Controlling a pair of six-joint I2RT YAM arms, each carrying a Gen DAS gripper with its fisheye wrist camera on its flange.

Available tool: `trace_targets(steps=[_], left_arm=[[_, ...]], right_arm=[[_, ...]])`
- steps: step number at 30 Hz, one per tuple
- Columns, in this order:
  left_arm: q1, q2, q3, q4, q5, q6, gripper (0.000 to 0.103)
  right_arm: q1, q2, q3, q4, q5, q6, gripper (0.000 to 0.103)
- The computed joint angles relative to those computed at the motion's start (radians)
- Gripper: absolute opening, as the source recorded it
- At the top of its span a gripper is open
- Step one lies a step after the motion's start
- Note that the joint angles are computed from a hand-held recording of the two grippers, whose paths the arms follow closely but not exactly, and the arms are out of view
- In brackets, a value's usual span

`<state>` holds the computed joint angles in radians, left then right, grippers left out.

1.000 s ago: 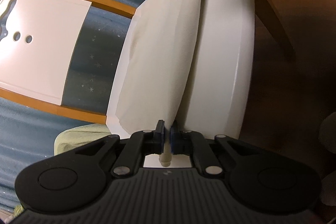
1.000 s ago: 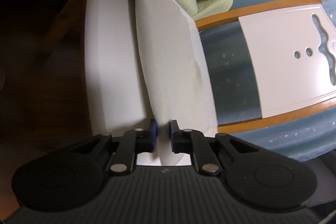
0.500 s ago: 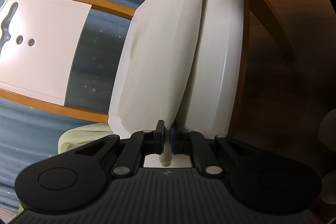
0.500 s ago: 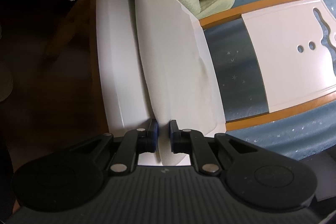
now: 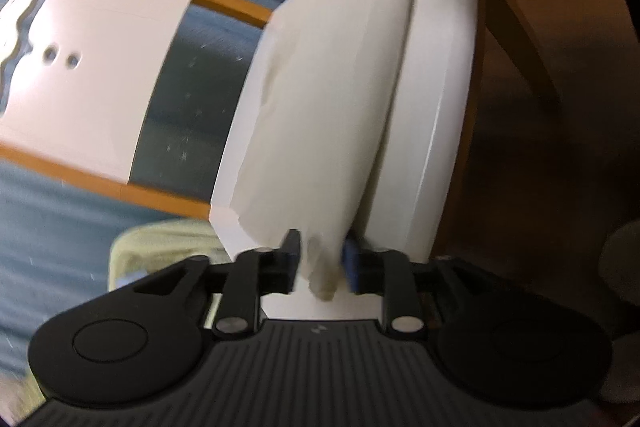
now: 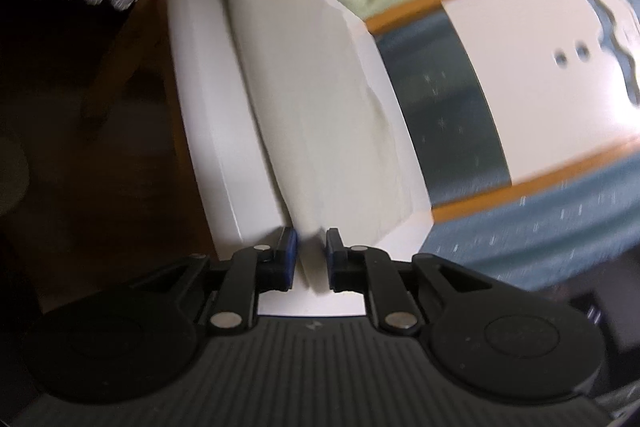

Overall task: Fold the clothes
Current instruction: 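Lower the shirt onto the chair seat and open both tools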

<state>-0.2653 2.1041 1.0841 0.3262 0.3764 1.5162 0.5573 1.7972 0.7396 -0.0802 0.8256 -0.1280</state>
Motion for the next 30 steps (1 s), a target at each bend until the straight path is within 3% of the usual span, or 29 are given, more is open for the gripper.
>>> trace_targets(steps=[2, 7, 13, 17, 24, 30], left_arm=[[0.016, -0.020, -0.003, -0.038, -0.004, -0.072, 0.036], [0.057, -0.087, -0.044, -0.115, -0.008, -0.233, 0.038], [0.103, -0.181, -0.070, -0.230, 0.033, -0.433, 0.038], [0.113, -0.238, -0.093, -0.283, 0.053, -0.498, 0.038], [0.100, -0.284, -0.139, -0.297, 0.064, -0.534, 0.038], [0.080, -0.262, -0.130, -0.281, 0.053, -0.532, 0.038]], right_arm=[[0.004, -0.037, -0.018, -0.041, -0.013, 0.128, 0.019], [0.007, -0.153, -0.074, -0.144, -0.066, 0.527, 0.028], [0.043, -0.413, -0.223, -0.154, -0.142, 1.158, 0.028], [0.112, -0.500, -0.286, -0.168, -0.124, 1.440, 0.029], [0.189, -0.501, -0.264, -0.255, -0.088, 1.531, 0.029], [0.155, -0.516, -0.247, -0.259, -0.077, 1.456, 0.029]])
